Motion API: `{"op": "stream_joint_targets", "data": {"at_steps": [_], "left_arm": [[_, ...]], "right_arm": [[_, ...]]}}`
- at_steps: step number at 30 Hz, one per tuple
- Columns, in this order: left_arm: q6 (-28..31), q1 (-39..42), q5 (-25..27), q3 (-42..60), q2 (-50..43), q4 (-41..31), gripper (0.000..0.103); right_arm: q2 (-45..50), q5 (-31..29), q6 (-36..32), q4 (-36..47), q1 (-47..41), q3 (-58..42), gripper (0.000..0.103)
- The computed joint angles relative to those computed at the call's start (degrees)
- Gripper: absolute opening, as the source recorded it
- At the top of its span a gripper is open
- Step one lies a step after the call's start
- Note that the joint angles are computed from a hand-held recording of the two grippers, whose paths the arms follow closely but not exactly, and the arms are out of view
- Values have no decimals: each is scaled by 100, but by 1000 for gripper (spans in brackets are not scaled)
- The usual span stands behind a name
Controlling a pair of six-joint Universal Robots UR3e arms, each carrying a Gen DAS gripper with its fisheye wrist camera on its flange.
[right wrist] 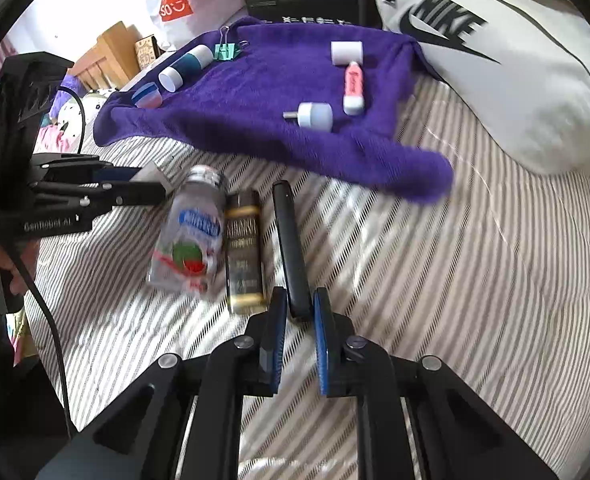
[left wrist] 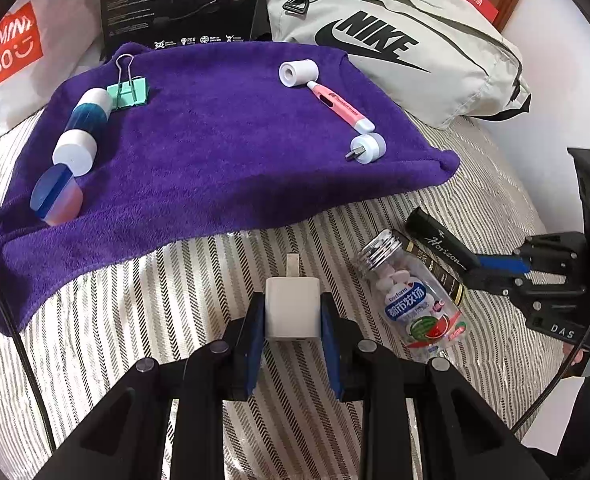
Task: Organize rigid objects
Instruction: 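Grasp the white charger cube with the left gripper while the right grasps the black Horizon case, then carry the charger cube and black case with both grippers onto the purple towel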
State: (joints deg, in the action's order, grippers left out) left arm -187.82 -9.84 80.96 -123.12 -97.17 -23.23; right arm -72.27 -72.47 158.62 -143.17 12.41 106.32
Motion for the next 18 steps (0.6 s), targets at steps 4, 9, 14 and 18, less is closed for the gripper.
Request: {"op": "stream_joint_targets", "data": {"at_steps": [4, 9, 14, 18], "left_arm": [[1, 32, -15, -41, 78, -57, 26], [32, 52, -9, -59, 169, -164, 26], [7, -122, 222, 128, 67, -266, 26], [-1, -173, 267, 231, 0, -303, 26]], "right_arm": [[208, -106, 83, -62, 122, -203, 14], [617, -266, 116, 64, 319, -798, 15], [1045, -392, 128, 284, 529, -1477, 16], [1288, -483, 182, 289, 663, -1831, 16]]}}
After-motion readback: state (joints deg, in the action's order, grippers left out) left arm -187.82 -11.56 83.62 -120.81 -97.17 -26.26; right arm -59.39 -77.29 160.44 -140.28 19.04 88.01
